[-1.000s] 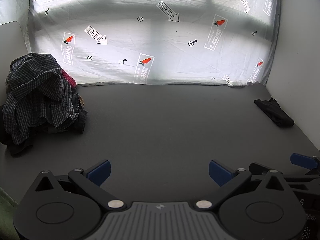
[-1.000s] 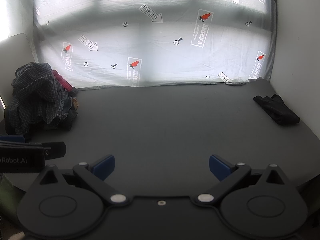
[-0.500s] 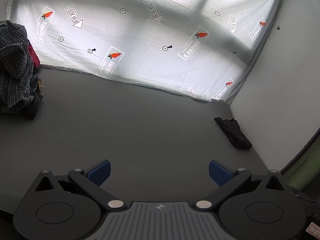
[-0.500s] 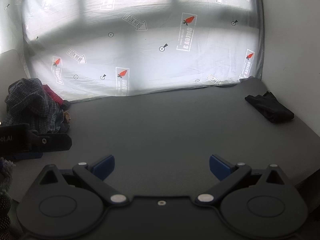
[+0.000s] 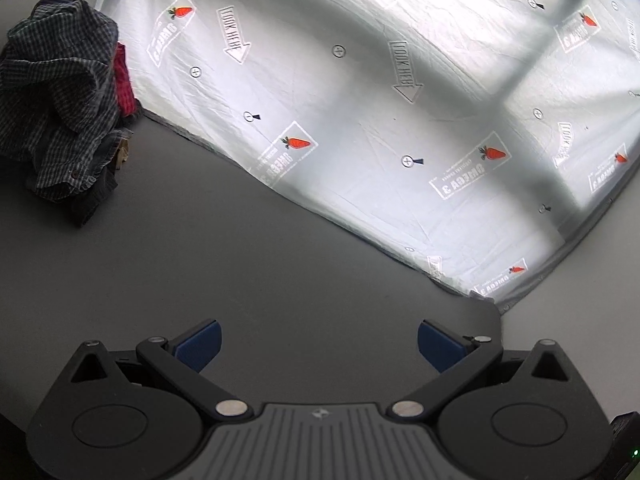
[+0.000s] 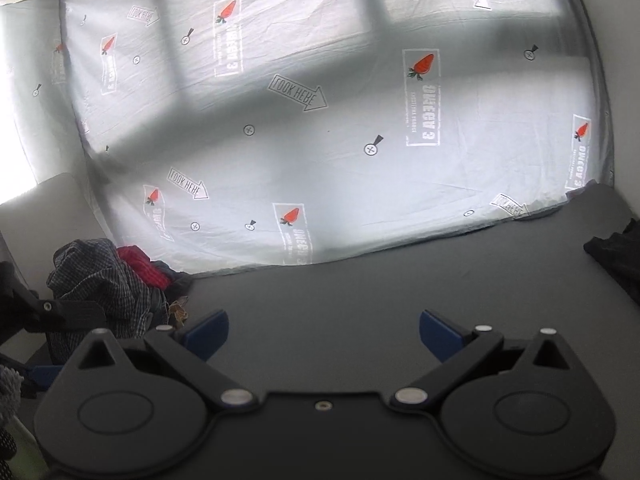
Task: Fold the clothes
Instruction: 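Reach both tools into the clothes pile and grasp the checked shirt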
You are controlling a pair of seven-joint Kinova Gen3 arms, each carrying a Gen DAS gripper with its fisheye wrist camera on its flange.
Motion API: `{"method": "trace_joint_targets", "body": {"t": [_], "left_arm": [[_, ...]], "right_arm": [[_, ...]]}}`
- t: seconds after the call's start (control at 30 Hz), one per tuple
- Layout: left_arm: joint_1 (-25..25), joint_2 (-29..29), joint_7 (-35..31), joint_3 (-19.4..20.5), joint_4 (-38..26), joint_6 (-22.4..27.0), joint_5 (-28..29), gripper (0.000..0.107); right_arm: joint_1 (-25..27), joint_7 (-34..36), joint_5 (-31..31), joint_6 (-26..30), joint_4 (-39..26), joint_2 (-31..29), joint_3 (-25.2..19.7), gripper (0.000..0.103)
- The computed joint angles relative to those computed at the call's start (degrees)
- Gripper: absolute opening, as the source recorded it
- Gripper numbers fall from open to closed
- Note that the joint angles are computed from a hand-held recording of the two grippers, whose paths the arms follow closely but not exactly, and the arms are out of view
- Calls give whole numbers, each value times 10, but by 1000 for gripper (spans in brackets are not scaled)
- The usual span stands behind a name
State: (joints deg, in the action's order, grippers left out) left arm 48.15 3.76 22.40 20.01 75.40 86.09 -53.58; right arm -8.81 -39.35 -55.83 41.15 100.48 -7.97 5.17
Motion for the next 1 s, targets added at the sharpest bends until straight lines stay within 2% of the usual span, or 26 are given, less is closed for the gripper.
{"method": "trace_joint_targets", "body": {"t": [0.1, 0.2, 0.3, 0.4, 0.5, 0.6, 0.67, 0.8, 0.87, 0.9, 0.93, 1.0], "left_arm": [[-6, -5, 34, -8, -2, 61, 10, 103], [-29, -28, 42, -10, 19, 101, 38, 103], [-65, -58, 25, -10, 58, 130, 54, 103], [-114, -104, -22, -32, 116, 118, 69, 103], [-159, -155, -78, -71, 175, 89, 74, 103], [-201, -205, -131, -120, 227, 52, 66, 103], [-224, -234, -154, -152, 255, 19, 59, 103], [-268, -264, -194, -208, 293, -30, 44, 103], [-292, -265, -210, -227, 303, -44, 34, 103], [-303, -265, -214, -233, 307, -50, 31, 103], [-314, -264, -218, -239, 311, -57, 29, 103], [-333, -259, -227, -252, 309, -67, 36, 103]], "right_arm": [[-18, 19, 36, -44, -30, 46, -47, 102], [-93, 1, 99, -114, -49, 69, -53, 102], [-172, 20, 157, -183, -63, 96, -60, 101], [-252, 21, 227, -253, -85, 137, -67, 98], [-331, 4, 297, -319, -116, 182, -61, 97], [-402, -9, 367, -341, -181, 243, -51, 97], [-430, 8, 410, -353, -235, 290, -60, 97], [-444, 87, 498, -378, -341, 393, -120, 93], [-468, 126, 512, -381, -394, 441, -112, 87], [-487, 144, 505, -385, -420, 466, -93, 86], [-507, 163, 489, -382, -447, 489, -67, 80], [-538, 201, 446, -369, -500, 532, -14, 39]]}}
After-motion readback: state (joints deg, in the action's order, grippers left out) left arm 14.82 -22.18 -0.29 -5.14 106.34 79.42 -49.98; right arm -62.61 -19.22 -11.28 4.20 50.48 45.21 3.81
